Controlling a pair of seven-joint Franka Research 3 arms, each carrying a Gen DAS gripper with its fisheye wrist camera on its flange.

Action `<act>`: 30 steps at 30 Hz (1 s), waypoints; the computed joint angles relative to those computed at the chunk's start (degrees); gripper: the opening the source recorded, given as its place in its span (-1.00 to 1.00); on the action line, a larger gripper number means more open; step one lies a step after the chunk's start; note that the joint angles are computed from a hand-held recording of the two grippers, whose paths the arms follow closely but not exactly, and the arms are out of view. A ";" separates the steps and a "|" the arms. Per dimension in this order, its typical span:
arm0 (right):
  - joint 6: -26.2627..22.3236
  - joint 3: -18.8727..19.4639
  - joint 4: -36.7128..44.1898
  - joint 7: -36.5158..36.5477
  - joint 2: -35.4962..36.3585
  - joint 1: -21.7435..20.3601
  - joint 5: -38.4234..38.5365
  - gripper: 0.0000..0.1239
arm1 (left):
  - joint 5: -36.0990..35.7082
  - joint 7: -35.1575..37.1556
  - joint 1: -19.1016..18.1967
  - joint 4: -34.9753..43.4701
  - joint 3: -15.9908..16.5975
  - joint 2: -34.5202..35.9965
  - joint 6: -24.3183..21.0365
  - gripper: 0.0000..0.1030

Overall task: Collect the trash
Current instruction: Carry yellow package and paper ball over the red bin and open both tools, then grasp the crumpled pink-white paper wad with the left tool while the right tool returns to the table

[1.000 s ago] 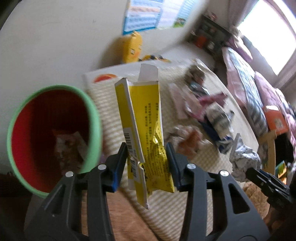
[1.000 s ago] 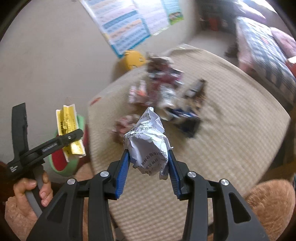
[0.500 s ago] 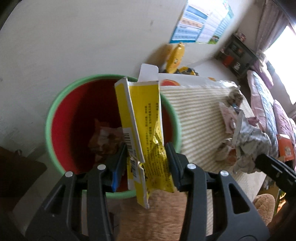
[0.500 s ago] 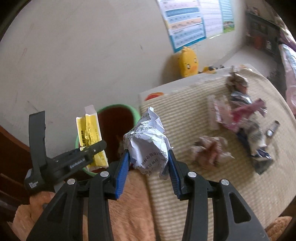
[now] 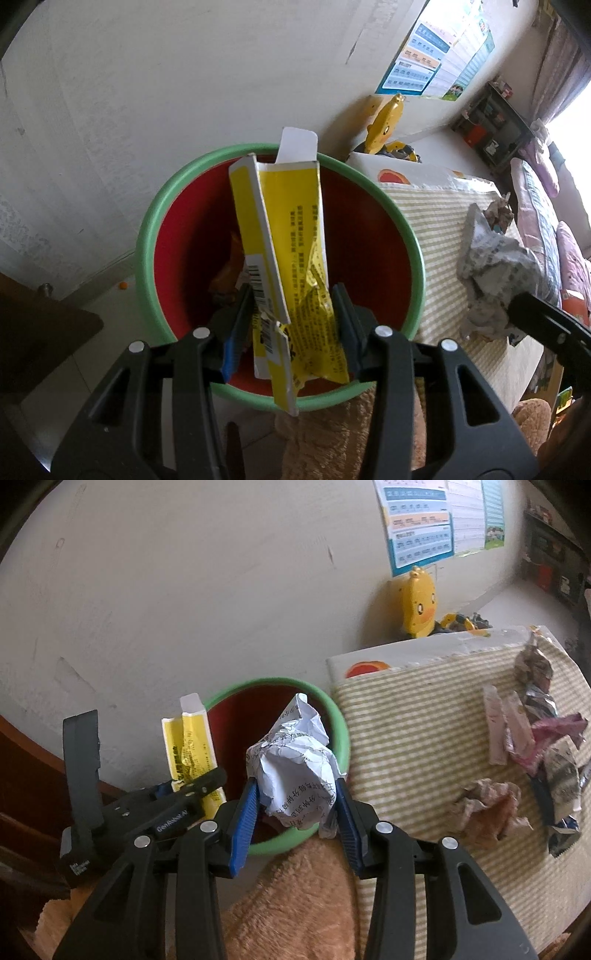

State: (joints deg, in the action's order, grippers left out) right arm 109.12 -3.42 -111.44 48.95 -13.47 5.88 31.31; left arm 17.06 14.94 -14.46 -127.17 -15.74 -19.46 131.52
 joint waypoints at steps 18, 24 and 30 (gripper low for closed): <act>3.06 1.38 -0.64 -0.22 0.67 2.45 1.06 -0.02 | 0.85 -1.43 0.86 -1.51 -0.19 -1.61 -0.64 0.47; 3.24 0.85 -0.12 -0.23 0.67 2.15 2.17 0.03 | 1.09 -1.18 0.59 -0.84 -0.18 -1.15 -0.86 0.51; 3.59 0.10 0.22 -0.47 0.05 1.46 3.44 0.08 | 1.44 -0.71 0.18 0.90 -0.52 0.05 -1.58 0.51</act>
